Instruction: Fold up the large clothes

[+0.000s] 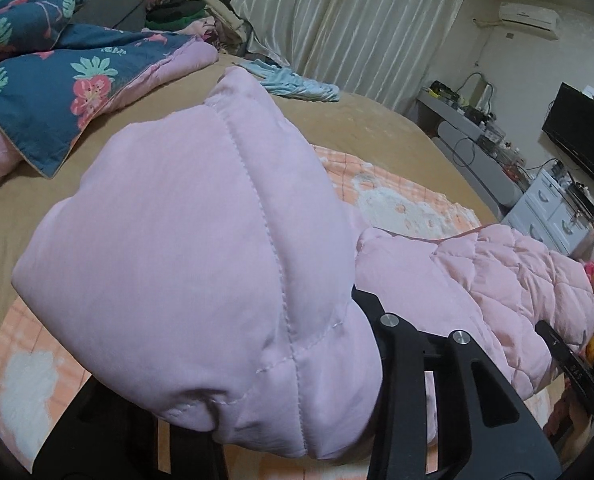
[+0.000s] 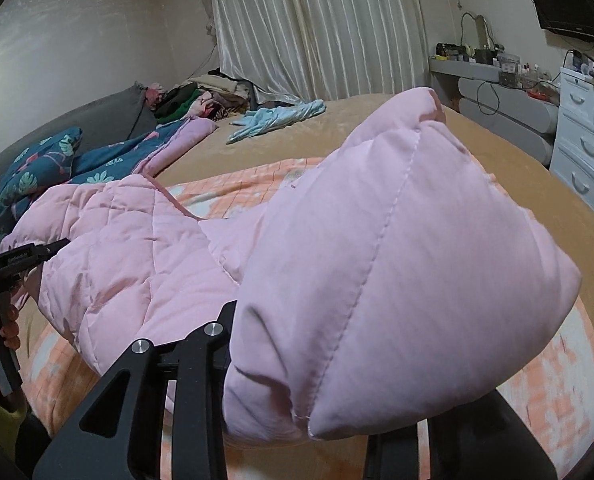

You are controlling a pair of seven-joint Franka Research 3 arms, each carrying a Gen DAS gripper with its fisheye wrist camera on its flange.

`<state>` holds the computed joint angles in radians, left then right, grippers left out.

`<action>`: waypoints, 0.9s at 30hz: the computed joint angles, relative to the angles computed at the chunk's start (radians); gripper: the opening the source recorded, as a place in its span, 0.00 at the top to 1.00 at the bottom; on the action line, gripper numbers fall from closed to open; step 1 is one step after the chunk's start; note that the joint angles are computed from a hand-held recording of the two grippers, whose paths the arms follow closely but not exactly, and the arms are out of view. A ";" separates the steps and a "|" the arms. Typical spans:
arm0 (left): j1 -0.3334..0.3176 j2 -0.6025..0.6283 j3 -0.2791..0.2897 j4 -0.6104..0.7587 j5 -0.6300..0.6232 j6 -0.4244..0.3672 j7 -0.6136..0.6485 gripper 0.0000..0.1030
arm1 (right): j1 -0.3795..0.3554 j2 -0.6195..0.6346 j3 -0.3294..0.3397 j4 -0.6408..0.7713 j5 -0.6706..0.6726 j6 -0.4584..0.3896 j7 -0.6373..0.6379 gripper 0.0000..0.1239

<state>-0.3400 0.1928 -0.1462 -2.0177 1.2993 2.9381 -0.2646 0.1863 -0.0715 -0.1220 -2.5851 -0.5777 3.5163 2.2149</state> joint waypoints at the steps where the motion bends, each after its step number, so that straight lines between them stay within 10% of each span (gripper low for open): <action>1: -0.002 -0.014 0.001 -0.018 0.011 0.000 -0.011 0.71 | -0.001 -0.019 0.003 -0.018 0.004 -0.002 -0.005 0.76; 17: 0.029 -0.147 -0.082 -0.220 0.180 -0.040 -0.185 0.69 | 0.140 -0.149 -0.104 -0.260 0.183 0.046 -0.157 0.74; 27: 0.043 -0.120 -0.082 -0.267 0.239 -0.015 -0.269 0.60 | 0.140 -0.057 -0.213 -0.283 -0.029 0.130 0.152 0.60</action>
<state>-0.2970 0.0730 -0.2279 -2.2844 1.5380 2.9227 -0.5341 0.3266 -0.1283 -0.3351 -2.8680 -0.6064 3.6459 2.3669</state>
